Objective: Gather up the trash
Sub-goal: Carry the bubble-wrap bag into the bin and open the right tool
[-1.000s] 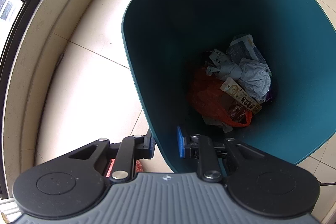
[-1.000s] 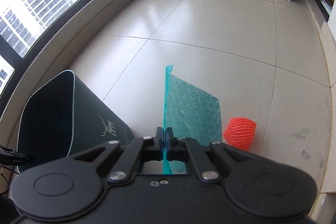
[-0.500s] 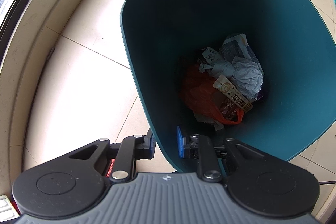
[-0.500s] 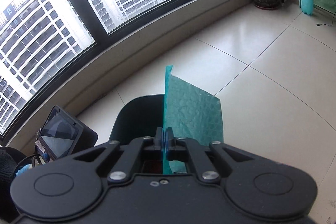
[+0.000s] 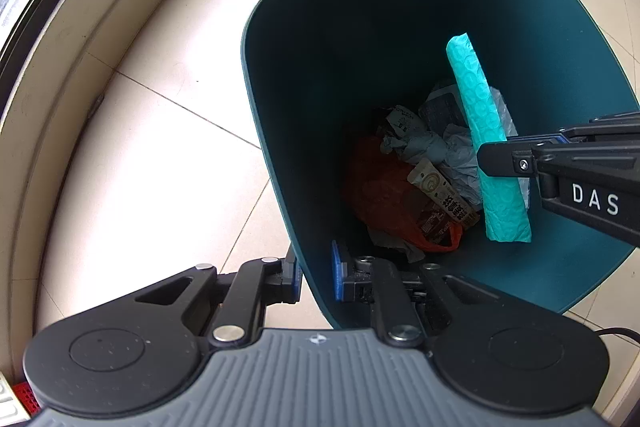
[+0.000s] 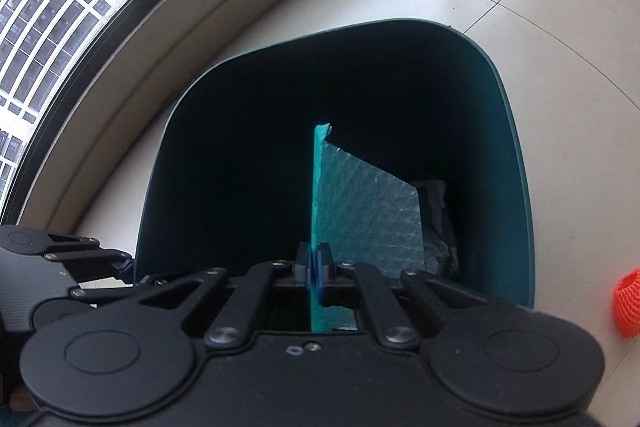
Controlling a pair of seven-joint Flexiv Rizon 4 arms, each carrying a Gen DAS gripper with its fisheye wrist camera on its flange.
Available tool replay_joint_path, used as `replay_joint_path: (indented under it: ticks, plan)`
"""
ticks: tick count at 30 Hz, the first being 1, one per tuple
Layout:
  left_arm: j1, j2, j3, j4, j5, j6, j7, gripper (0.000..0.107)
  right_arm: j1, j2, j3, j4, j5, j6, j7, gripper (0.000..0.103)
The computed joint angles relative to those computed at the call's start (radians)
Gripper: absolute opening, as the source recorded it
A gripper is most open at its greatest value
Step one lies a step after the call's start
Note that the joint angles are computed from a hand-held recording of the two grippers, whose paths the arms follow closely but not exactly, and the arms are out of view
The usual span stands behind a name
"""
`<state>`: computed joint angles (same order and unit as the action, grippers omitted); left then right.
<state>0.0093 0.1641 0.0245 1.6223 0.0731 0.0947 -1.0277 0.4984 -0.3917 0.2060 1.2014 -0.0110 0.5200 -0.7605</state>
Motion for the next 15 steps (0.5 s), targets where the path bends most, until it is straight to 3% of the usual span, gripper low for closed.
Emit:
replay_joint_path:
  ticks: [3, 5, 8, 11, 15]
  plan:
    - [-0.002, 0.007, -0.002, 0.004, 0.004, -0.001, -0.003, 0.014, 0.004, -0.004, 0.003, -0.009, -0.004, -0.022, -0.012, 0.018]
    - [0.0, 0.005, 0.0, 0.001, 0.003, -0.002, -0.001, 0.014, 0.001, -0.012, 0.007, -0.022, 0.013, -0.029, -0.018, 0.02]
    - [0.0, 0.004, -0.001, -0.001, 0.003, -0.005, -0.002, 0.014, 0.005, -0.016, 0.004, -0.035, 0.011, -0.036, -0.024, 0.034]
    - [0.0, 0.001, -0.003, -0.005, 0.004, -0.006, -0.006, 0.014, 0.006, 0.002, 0.0, -0.02, 0.006, -0.004, -0.018, 0.036]
    - [0.0, -0.007, -0.003, -0.007, 0.002, -0.004, -0.008, 0.014, -0.001, 0.063, -0.007, 0.033, -0.016, 0.071, 0.005, 0.052]
